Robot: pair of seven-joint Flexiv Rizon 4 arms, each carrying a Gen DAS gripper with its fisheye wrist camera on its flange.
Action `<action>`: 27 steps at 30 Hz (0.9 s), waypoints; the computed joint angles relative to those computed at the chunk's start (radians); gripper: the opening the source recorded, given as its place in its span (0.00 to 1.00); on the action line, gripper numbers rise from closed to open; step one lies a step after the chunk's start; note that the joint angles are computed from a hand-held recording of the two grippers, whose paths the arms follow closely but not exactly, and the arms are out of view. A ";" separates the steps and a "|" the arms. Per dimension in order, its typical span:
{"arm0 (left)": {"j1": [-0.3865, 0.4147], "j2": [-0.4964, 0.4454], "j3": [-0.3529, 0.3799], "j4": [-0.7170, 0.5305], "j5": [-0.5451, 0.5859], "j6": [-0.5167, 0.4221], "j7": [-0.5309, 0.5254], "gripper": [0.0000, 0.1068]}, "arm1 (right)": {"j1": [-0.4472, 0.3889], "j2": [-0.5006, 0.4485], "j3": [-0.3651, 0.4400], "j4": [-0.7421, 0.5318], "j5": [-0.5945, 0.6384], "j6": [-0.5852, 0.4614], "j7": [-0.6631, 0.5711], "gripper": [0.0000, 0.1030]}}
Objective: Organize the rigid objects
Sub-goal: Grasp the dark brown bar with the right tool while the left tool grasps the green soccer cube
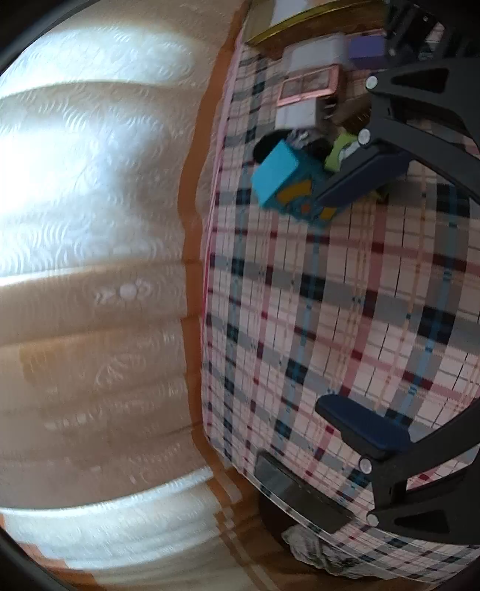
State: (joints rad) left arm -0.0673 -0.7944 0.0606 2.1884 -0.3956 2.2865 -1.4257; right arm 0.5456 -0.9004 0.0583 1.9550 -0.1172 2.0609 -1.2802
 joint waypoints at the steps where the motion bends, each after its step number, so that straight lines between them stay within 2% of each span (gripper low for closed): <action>1: 0.011 0.002 -0.008 0.000 0.022 -0.003 0.001 0.96 | -0.007 0.002 0.005 0.019 0.007 0.048 -0.009 0.17; 4: 0.108 0.011 -0.076 0.001 0.183 -0.016 -0.023 0.96 | 0.061 0.010 -0.053 0.078 0.117 0.212 -0.080 0.17; 7: 0.154 0.012 -0.112 -0.009 0.283 -0.040 -0.034 0.96 | 0.084 0.013 -0.064 0.120 0.222 0.337 -0.137 0.17; 11: 0.086 0.002 -0.069 -0.031 0.261 -0.059 0.007 0.91 | 0.106 0.010 -0.079 0.160 0.363 0.444 -0.207 0.17; 15: 0.089 -0.005 -0.085 -0.049 0.275 -0.105 0.030 0.76 | 0.112 0.007 -0.081 0.172 0.446 0.493 -0.267 0.17; 21: 0.076 -0.021 -0.092 -0.094 0.264 -0.200 0.062 0.53 | 0.061 0.013 -0.045 0.174 0.431 0.489 -0.264 0.17; 24: 0.125 -0.021 -0.135 -0.102 0.295 -0.244 0.056 0.41 | 0.055 0.015 -0.038 0.178 0.422 0.486 -0.265 0.17; 25: 0.137 -0.021 -0.146 -0.104 0.298 -0.261 0.050 0.33 | 0.049 0.015 -0.033 0.183 0.417 0.490 -0.262 0.17; 27: 0.158 -0.023 -0.162 -0.104 0.306 -0.261 0.030 0.28 | 0.046 0.014 -0.029 0.174 0.411 0.476 -0.253 0.17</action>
State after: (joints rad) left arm 0.0911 -0.8172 -0.1016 2.0848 -0.0901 2.0255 -1.3955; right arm 0.5913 -0.8867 0.0290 2.1294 0.2943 2.5370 -1.5332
